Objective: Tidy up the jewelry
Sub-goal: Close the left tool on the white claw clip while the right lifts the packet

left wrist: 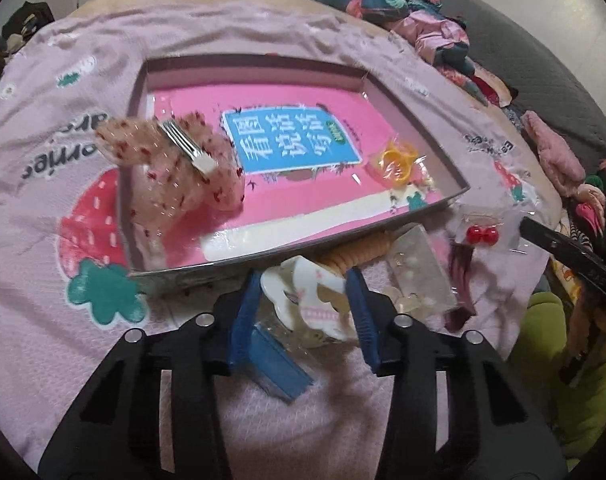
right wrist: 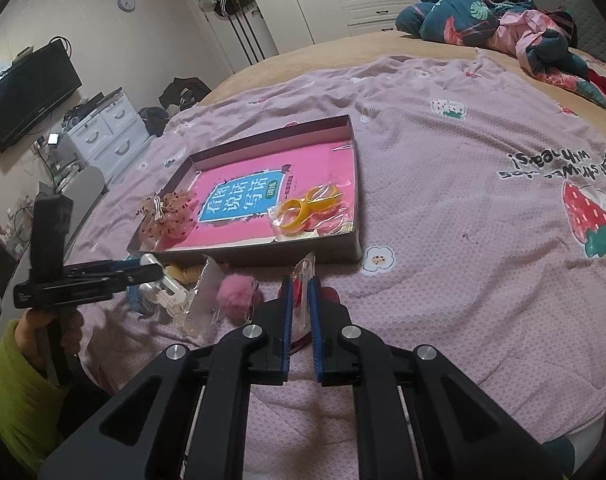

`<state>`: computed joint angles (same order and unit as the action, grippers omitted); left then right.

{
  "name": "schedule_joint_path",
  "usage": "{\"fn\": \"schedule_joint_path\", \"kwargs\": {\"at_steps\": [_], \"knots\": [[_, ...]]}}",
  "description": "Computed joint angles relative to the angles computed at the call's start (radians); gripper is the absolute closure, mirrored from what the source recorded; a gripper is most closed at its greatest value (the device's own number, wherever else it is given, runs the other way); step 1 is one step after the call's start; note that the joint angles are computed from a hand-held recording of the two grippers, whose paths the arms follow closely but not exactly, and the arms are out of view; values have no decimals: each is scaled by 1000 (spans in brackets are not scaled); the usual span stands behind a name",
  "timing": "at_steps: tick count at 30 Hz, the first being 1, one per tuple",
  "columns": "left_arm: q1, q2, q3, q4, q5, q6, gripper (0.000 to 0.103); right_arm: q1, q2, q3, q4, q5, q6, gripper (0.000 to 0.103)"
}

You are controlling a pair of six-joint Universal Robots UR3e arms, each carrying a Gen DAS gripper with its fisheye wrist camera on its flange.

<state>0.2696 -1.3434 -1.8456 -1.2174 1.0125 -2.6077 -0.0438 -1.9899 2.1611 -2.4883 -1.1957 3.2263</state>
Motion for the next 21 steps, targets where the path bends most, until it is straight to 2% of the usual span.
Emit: {"fn": "schedule_joint_path", "kwargs": {"at_steps": [5, 10, 16, 18, 21], "knots": [[13, 64, -5, -64, -11, 46, 72, -5, -17, -4, 8, 8, -4, 95], [44, 106, -15, -118, -66, 53, 78, -16, -45, -12, 23, 17, -8, 95], [51, 147, -23, -136, -86, 49, 80, -31, -70, -21, 36, 27, -23, 95], [50, 157, -21, -144, -91, 53, 81, -27, -68, -24, 39, 16, -28, 99], [60, 178, -16, -176, -107, 66, 82, -30, -69, -21, 42, 17, -31, 99]]}}
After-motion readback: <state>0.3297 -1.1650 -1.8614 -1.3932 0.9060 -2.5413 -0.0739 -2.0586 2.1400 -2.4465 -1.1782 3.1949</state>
